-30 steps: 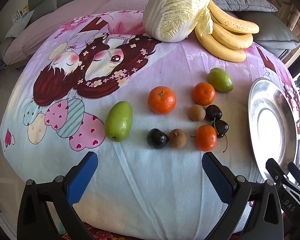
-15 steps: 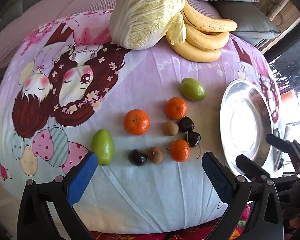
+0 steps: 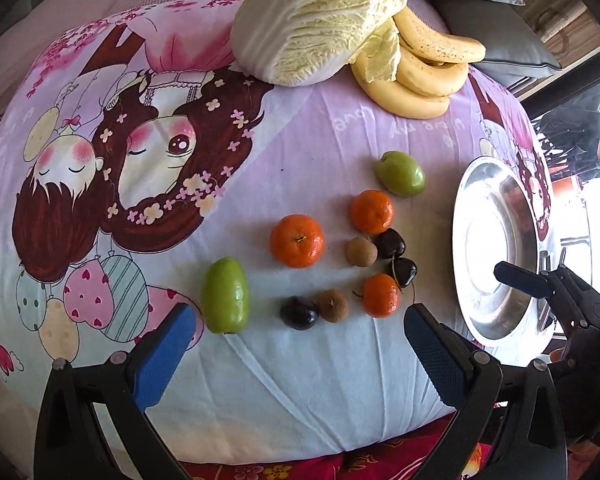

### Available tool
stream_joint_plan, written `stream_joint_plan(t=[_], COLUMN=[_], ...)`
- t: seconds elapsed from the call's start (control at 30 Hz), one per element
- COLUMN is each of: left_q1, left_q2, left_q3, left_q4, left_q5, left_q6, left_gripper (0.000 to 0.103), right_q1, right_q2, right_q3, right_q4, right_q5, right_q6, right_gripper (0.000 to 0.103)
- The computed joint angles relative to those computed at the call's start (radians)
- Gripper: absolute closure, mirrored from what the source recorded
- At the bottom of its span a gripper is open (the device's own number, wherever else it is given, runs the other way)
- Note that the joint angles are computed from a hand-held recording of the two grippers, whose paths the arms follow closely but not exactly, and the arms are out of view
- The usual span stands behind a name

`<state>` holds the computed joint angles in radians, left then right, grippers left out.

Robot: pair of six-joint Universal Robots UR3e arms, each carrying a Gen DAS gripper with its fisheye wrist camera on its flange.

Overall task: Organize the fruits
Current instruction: 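Move the left tool toward the green pear while the right tool approaches a tangerine, then close the left tool on the green pear while the right tool grasps the tangerine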

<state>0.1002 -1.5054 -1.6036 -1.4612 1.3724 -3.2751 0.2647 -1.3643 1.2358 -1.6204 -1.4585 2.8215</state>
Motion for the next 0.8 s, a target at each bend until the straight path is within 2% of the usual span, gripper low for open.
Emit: stream_joint_plan(t=[0.17,0.33,0.47,0.6,0.7,0.8], left_q1=[0.036,0.059,0.083,0.094,0.101,0.1], left_q2=[0.01,0.008,0.003,-0.005,-0.012,-0.025], left_q3=[-0.029,-0.07,-0.096,-0.119,-0.128,-0.129], left_q4=[-0.024,-0.005,-0.007,0.014,0.02,0.03], left_q5=[-0.037,-0.019,-0.017,-0.013,-0.016,0.001], left_q6=[0.045,0.049,0.072,0.076,0.091,0.094], left_gripper=[0.0,0.003,0.017,0.019,0.035,0.037], right_q1=[0.028,0.034,0.042,0.047,0.054,0.059], right_q2=[0.02,0.037,0.058,0.08,0.099,0.114], right_q3=[-0.004,-0.002,-0.005,-0.014,-0.027,-0.033], right_q4=[0.004,0.007,0.009,0.016,0.026,0.025], right_q5=[0.001,0.031,0.041,0.056,0.062,0.07], right_q6=[-0.008,0.003,0.017,0.022,0.027,0.031], right_gripper=[0.021,0.028,0.035,0.046,0.051,0.059])
